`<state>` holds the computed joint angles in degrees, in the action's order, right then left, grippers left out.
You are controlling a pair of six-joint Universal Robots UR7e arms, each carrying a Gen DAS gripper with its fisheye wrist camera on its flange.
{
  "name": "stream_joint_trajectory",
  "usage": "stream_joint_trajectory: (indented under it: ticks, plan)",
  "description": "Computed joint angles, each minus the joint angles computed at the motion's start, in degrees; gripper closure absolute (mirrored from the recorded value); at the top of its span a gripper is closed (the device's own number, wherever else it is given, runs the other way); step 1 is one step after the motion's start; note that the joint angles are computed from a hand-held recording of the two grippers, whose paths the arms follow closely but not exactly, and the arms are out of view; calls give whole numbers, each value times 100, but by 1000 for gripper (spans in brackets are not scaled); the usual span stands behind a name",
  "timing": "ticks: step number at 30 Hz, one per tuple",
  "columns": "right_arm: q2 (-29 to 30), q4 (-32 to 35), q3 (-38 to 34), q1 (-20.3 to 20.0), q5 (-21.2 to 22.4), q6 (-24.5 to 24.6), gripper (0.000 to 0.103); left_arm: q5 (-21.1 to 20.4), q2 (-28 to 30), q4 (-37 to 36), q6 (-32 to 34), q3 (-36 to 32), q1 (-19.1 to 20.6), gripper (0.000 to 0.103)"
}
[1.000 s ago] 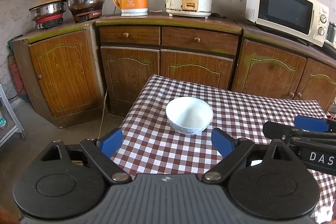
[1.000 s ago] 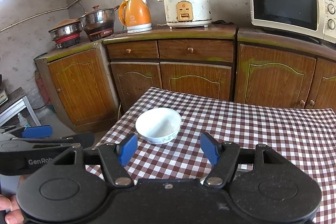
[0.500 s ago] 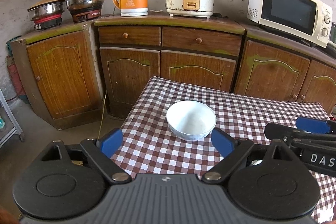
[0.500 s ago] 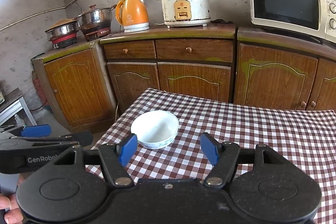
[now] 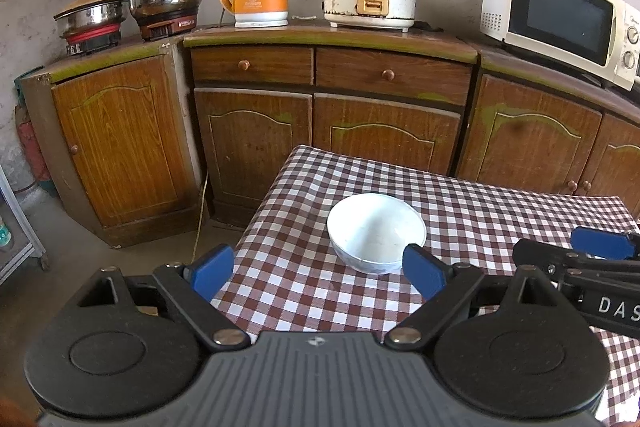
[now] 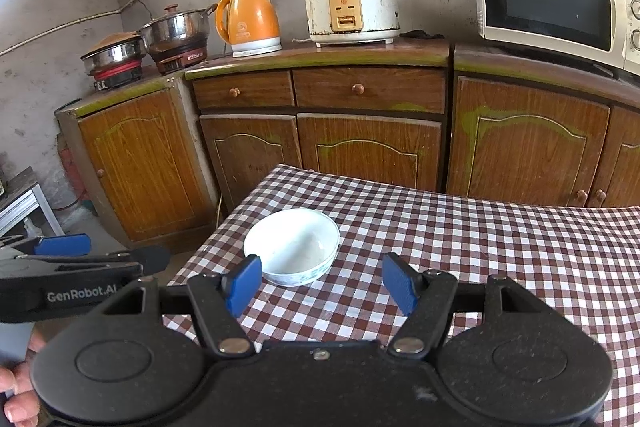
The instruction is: Organize plates and bowls
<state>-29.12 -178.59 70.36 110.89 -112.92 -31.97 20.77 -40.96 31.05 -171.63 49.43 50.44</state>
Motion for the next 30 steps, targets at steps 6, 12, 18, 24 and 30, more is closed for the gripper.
stream_joint_trajectory:
  ticks: [6, 12, 18, 24, 30]
  plan:
    - [117, 104, -172, -40, -19, 34, 24, 12, 111, 56, 63, -209, 82, 9]
    - [254, 225, -391, -74, -50, 67, 24, 1, 260, 125, 135, -452, 169, 9]
    - [427, 371, -681, -109, -79, 88, 24, 26, 349, 115, 248, -601, 239, 8]
    - [596, 494, -956, -146, -60, 76, 24, 34, 459, 106, 386, -797, 317, 8]
    - [809, 641, -1306, -198, -89, 120, 24, 25, 704, 311, 407, -1200, 422, 8]
